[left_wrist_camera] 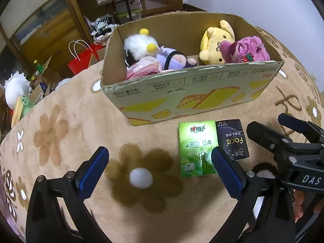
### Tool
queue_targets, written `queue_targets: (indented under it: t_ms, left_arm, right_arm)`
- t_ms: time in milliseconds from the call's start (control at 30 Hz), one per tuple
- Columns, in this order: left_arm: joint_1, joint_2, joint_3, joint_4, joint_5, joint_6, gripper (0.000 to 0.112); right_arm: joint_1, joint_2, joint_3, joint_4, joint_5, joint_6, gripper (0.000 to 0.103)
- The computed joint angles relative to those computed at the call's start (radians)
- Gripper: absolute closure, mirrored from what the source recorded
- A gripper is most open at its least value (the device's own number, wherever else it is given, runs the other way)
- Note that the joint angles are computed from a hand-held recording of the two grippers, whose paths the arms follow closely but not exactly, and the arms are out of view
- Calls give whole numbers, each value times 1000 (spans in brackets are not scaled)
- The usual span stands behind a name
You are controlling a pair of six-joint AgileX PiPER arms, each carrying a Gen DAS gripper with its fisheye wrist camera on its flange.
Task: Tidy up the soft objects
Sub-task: 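Move the right tool to the black Face tissue pack while the left tool reaches the green tissue pack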
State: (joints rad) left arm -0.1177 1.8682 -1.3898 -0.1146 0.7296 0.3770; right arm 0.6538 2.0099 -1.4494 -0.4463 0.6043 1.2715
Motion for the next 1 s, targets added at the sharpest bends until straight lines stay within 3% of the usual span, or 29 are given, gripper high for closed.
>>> queue_targets:
  t_ms: [333,1000]
  left_arm:
    - [-10,43,-14,-3,9,7,12]
    - [-46,123,-50,15,35,14,12]
  right_arm:
    - [-20,28,-2,52,-28,-45,0]
    - [-49,128,-96,191,-5,-208,0]
